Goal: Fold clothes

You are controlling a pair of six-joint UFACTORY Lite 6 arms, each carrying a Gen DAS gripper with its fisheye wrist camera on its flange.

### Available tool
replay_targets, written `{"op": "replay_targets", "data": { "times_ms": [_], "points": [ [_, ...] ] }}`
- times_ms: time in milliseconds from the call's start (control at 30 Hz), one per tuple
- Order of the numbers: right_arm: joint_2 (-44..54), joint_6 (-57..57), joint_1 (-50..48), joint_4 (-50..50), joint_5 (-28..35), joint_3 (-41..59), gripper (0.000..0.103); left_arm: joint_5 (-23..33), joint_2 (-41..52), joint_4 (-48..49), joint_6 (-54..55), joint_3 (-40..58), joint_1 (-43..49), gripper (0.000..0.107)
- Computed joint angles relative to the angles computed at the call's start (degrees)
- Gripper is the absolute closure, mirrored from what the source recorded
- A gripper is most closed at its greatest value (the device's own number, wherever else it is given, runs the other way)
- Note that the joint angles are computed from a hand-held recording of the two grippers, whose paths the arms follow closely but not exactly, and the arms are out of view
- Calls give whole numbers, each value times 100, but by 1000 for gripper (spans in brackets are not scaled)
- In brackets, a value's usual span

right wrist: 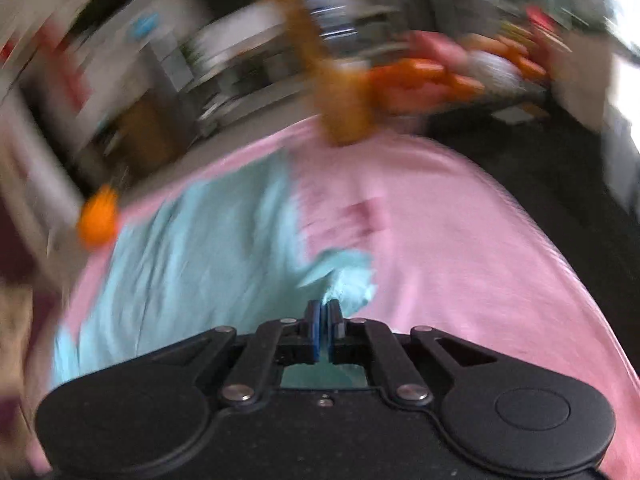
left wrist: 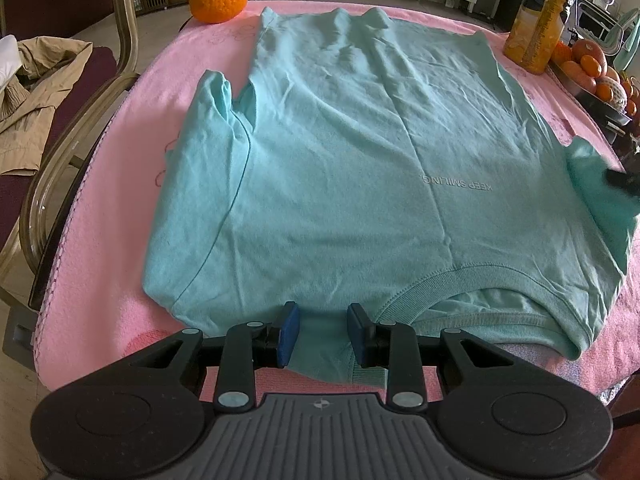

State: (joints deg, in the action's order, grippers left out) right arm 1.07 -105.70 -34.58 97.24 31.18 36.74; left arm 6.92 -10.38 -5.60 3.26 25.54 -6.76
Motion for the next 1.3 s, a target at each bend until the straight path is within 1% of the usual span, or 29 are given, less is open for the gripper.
{"op": "replay_targets", "data": {
  "times_ms": [33,67,167,200,267,367,433,467,533,600,667,733,800,867,900,1000,1033,1067,1167,1200,1267,1300],
  "points": [
    [-115,-350,311,45,-177,-157,99,0,-2,102,-105,-1,-12,77],
    [-148,-510,628,-149,-346,-254,97,1,-5,226,-236,-2,-30,77],
    [-184,-247,1045,-1039,-612,-368,74,6,-8,50,-48,0,-12,77],
    [-368,-257,927,-1105,-521,-525,73,14,-9,-95,109,4,6,77],
    [-523,187,339,-1662,34,-538,72,27,-6,-377,391,11,39,77],
    [-537,536,-928,-2047,1125,-324,68,19,4,-617,639,12,73,77],
    [-436,732,-1654,-1948,1437,-188,68,-11,12,-517,537,4,54,77],
    [-281,890,-1843,-1956,1445,-64,69,-18,10,-445,459,-1,44,77],
    [46,1250,-2182,-1986,1438,223,69,-28,5,-446,457,-13,40,77],
    [185,1280,-2195,-2143,1536,282,71,-34,3,-492,508,-19,46,77],
    [106,1067,-2061,-2296,1700,147,71,-36,6,-598,628,-17,63,77],
    [-193,700,-1697,-2274,1598,-157,71,-38,10,-704,747,-16,80,77],
    [-515,469,-1226,-2234,1248,-431,71,-39,13,-809,867,-15,97,77],
    [-708,496,-828,-2204,836,-617,71,-41,17,-914,985,-14,113,77],
    [-694,556,-747,-2224,760,-637,71,-49,13,-915,985,-20,108,77],
    [-582,569,-739,-2220,742,-676,72,-63,11,-1045,1129,-30,123,76],
    [-548,510,-764,-2183,765,-678,73,-65,9,-1099,1190,-34,132,76],
    [-664,439,-790,-2114,751,-771,76,-64,3,-1102,1182,-39,126,76],
    [-1255,-30,-848,-1703,720,-1177,76,-39,8,-1165,1238,-18,134,76],
    [-1378,-177,-893,-1636,808,-1243,76,-37,14,-926,992,-6,109,76],
    [-1314,-142,-975,-1785,1061,-1172,76,-49,4,-605,655,-14,74,76],
    [-1219,-130,-914,-1783,1023,-1127,76,-54,-2,-440,483,-19,56,76]
  ]
}}
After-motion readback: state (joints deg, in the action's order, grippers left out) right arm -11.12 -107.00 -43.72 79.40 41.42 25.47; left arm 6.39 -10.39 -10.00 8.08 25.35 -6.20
